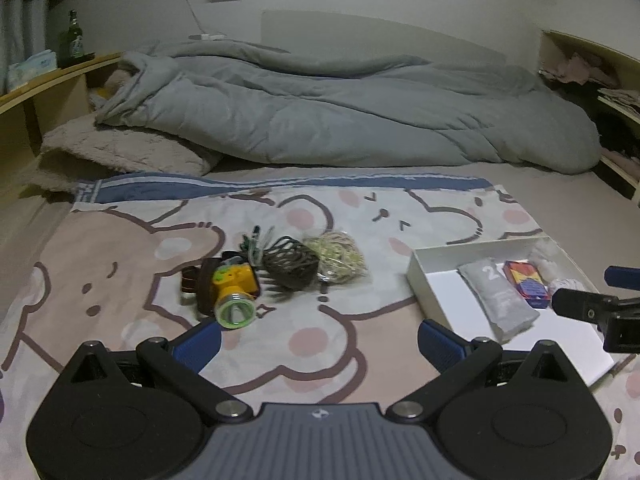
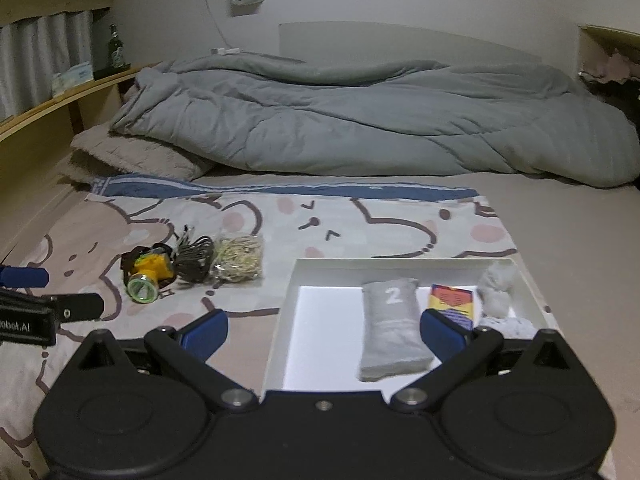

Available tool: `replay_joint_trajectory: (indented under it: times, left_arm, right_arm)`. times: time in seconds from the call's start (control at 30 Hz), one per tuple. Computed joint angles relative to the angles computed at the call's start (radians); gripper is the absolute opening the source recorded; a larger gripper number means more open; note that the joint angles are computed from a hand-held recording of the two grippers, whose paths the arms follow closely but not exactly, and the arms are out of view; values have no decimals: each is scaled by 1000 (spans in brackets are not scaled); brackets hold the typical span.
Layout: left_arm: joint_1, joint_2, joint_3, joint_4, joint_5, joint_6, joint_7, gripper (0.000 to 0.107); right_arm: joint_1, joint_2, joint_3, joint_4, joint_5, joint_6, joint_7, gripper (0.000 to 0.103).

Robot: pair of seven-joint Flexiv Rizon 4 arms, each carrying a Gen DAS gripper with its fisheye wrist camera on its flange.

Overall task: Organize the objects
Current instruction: 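Withdraw both open tools from the tray toward the loose items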

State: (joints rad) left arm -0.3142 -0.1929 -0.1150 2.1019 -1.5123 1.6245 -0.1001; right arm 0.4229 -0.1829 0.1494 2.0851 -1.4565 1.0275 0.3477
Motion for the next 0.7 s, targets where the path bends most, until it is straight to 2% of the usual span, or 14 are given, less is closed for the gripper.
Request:
replay_joint_trajectory:
  times: [0.13, 0.27, 0.7]
  left_arm:
    - [-11, -7, 10, -22, -67, 21, 62, 103]
    - [-21, -9, 33, -30, -78, 21, 70, 103]
    - [38, -17, 24, -24, 1, 18, 6, 103]
  right_arm:
    - [7, -23, -4, -23, -2, 11, -5, 103]
    - [17, -44, -10, -47, 1, 20, -8, 103]
    - [43, -90, -30, -100, -23, 45, -11, 103]
